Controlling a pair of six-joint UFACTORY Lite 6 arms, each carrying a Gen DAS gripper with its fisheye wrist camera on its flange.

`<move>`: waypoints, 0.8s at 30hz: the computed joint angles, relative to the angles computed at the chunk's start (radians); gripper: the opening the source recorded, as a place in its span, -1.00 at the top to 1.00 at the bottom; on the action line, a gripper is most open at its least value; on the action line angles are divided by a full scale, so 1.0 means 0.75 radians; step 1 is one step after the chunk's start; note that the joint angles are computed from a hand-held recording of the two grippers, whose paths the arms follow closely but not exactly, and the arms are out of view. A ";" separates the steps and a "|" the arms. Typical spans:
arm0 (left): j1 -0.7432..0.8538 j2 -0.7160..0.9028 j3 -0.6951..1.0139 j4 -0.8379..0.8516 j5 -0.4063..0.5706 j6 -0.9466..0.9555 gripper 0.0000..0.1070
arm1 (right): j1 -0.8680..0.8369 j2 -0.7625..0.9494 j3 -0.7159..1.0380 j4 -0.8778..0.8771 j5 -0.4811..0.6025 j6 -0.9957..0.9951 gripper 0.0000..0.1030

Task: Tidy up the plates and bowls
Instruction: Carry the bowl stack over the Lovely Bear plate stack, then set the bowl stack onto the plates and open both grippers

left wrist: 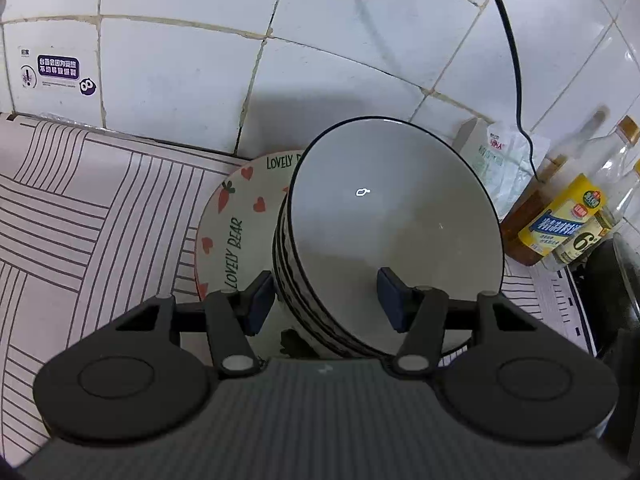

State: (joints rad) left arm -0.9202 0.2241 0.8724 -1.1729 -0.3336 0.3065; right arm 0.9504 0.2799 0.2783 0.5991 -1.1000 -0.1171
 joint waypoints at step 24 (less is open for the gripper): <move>-0.111 -0.066 0.068 -0.711 -0.147 0.761 -0.04 | 0.116 -0.290 -0.024 0.348 0.287 -0.272 -0.92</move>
State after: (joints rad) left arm -1.0037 0.1747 0.9231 -1.7060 -0.4437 0.8772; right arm 1.0373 0.0627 0.2605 0.8601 -0.8846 -0.3209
